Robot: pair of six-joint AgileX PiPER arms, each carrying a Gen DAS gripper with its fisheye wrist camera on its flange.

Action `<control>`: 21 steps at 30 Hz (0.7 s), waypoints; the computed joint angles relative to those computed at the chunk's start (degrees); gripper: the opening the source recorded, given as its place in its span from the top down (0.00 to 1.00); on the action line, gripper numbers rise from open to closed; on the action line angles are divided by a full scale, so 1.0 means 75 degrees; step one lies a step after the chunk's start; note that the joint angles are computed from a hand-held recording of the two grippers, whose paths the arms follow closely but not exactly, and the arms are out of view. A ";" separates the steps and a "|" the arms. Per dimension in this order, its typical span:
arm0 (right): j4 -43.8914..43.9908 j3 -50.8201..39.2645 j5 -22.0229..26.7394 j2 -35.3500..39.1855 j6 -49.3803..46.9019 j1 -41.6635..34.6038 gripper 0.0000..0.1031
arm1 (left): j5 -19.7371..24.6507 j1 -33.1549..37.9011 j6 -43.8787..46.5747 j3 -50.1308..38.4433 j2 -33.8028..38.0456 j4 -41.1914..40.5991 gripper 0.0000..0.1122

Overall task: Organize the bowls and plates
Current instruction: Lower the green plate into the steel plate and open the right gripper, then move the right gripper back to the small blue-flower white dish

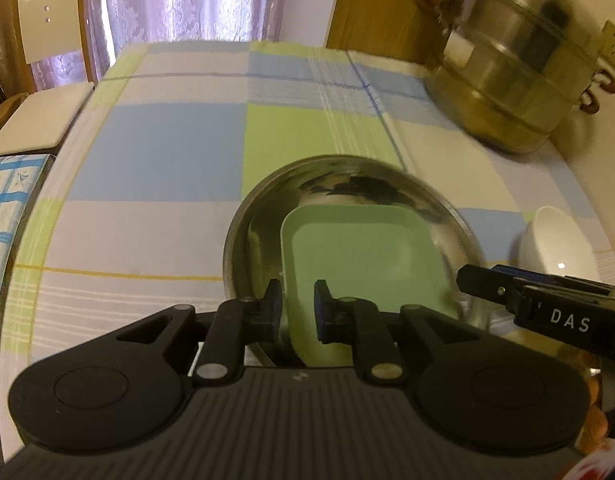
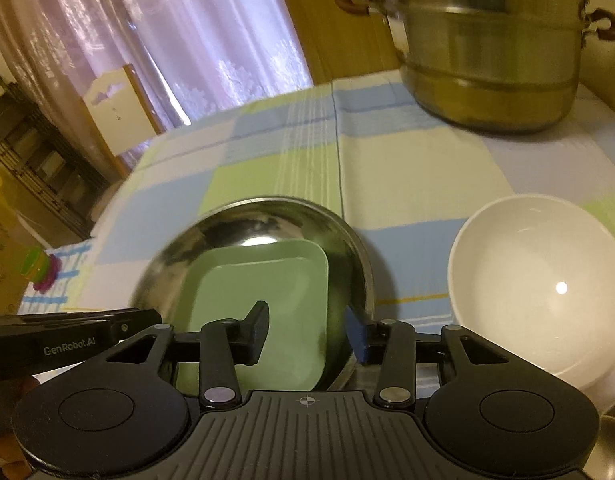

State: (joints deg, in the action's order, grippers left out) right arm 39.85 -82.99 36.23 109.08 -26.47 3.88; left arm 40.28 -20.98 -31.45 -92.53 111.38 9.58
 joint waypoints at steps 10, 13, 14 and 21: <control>0.1291 0.0800 0.0920 -0.1254 -0.1286 -0.0822 0.58 | 0.0438 -0.0872 -0.1700 0.1239 -0.1726 0.1356 0.87; 0.1574 0.1061 0.1398 -0.1606 -0.1705 -0.1156 0.57 | 0.0667 -0.1266 -0.2406 0.1618 -0.2253 0.1793 0.87; 0.1616 0.1128 0.1547 -0.1708 -0.1815 -0.1247 0.57 | 0.0769 -0.1422 -0.2653 0.1721 -0.2397 0.1962 0.87; 0.1918 0.1645 0.2641 -0.2327 -0.2774 -0.2022 0.54 | 0.1785 -0.2739 -0.4517 0.2273 -0.3163 0.2920 0.86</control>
